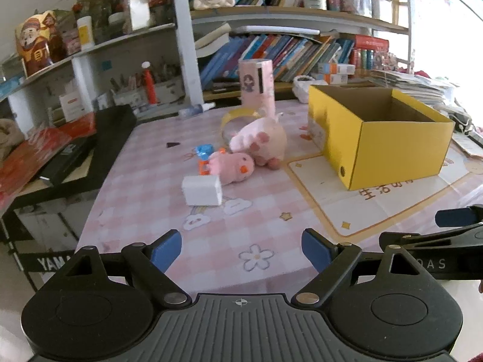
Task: Organize objects
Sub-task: 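Withdraw both tools from the yellow box back over the table, then grasp the white charger with the left tool while the right tool grasps the pink pig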
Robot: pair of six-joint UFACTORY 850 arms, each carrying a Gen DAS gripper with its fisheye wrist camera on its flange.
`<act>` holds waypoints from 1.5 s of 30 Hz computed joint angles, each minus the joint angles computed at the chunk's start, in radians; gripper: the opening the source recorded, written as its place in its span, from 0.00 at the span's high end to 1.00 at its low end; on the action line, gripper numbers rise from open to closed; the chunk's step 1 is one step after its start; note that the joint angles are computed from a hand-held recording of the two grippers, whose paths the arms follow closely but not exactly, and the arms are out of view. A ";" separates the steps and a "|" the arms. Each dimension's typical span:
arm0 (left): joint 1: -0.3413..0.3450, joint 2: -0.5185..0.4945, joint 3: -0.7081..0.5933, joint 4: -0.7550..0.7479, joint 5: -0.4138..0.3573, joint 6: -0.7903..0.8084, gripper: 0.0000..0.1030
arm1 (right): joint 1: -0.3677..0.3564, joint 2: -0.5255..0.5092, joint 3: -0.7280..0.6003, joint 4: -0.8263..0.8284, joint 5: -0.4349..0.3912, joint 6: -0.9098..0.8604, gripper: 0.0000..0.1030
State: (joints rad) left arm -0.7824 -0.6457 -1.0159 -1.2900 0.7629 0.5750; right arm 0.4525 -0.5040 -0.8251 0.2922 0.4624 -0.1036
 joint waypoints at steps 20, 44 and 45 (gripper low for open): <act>0.002 0.046 0.077 -0.015 0.051 -0.061 0.13 | 0.047 0.001 -0.010 -0.115 0.022 0.069 0.20; 0.036 0.055 0.096 0.035 0.024 -0.109 0.13 | 0.072 -0.017 -0.053 -0.076 0.004 -0.002 0.20; 0.040 0.053 0.093 0.035 0.018 -0.109 0.13 | 0.069 -0.021 -0.059 -0.085 0.000 0.004 0.20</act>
State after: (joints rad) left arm -0.7424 -0.5924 -0.9227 -1.2552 0.7810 0.4655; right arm 0.5218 -0.5252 -0.8839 0.2070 0.4625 -0.0999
